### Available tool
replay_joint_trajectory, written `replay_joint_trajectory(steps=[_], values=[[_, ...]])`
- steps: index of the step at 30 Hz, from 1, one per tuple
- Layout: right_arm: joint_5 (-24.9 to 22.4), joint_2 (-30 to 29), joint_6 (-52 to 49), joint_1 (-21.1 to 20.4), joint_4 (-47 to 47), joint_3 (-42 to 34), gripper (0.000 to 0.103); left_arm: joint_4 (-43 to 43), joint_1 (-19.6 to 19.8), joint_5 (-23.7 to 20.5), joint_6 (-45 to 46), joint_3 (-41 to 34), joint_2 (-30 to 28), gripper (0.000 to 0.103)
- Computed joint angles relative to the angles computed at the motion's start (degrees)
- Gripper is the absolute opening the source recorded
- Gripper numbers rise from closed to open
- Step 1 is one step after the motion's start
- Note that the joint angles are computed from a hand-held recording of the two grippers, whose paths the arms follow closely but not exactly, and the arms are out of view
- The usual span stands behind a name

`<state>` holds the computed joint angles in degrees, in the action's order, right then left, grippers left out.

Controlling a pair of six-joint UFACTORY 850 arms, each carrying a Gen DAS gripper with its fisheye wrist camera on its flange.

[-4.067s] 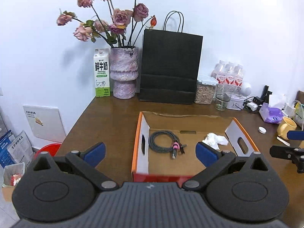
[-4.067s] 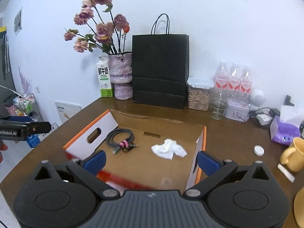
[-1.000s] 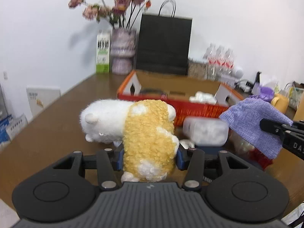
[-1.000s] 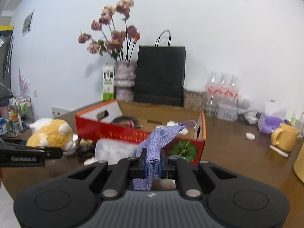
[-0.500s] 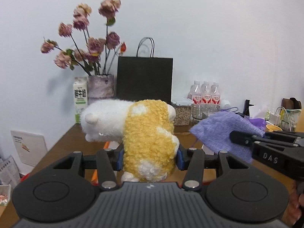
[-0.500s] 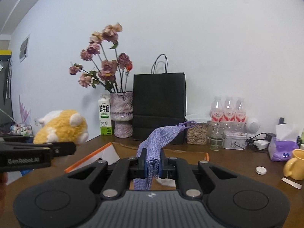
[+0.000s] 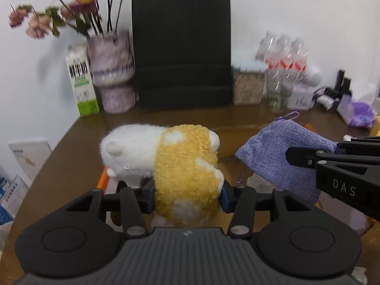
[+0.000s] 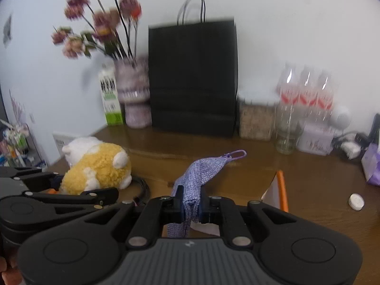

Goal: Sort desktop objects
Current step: 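Lower plush toy and purple pouch into the box and open both tools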

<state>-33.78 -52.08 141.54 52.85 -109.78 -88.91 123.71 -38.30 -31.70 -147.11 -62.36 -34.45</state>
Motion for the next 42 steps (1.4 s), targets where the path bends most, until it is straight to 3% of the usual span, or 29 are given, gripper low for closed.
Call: replay_joint_trajectory(steps=[9,19,20,22,24,27,30,34,42], values=[[7.42,-4.66,-15.41,-2.09,16.22,-6.96,0.010,-7.12,2.06,7.73,8.49,-4.92,-3.91,0.050],[8.81,-6.44,-26.26,-2.57,27.74,-9.58,0.021,-12.44,0.75,5.20,14.60,-5.72,-4.91,0.056],[8.98,-6.07,-24.95,-2.55,26.71,-9.04,0.025,-13.22,0.60,4.61,15.35,-5.83,-5.01,0.060],[8.85,-5.59,-24.91,-2.43,26.32,-8.45,0.054,-12.98,0.37,3.33,15.39,-5.46,-4.76,0.072],[7.38,-4.98,-25.43,-1.92,25.54,-7.66,0.056,-14.20,-0.09,0.96,17.01,-4.92,-4.22,0.083],[7.24,-3.07,-19.92,-1.62,20.30,-4.91,0.073,-11.10,-0.38,-1.38,14.79,-2.91,-2.41,0.091],[5.60,-1.16,-15.79,-1.00,16.05,-2.43,0.083,-9.00,-1.07,-5.39,13.24,-0.61,-0.53,0.102],[3.88,1.30,-11.36,-0.18,11.79,0.46,0.099,-3.76,-1.14,-7.80,6.97,3.14,2.65,0.103],[-0.29,4.97,-9.77,2.29,10.46,4.34,0.103,-0.08,-1.43,-9.52,-0.03,8.90,7.83,0.103]])
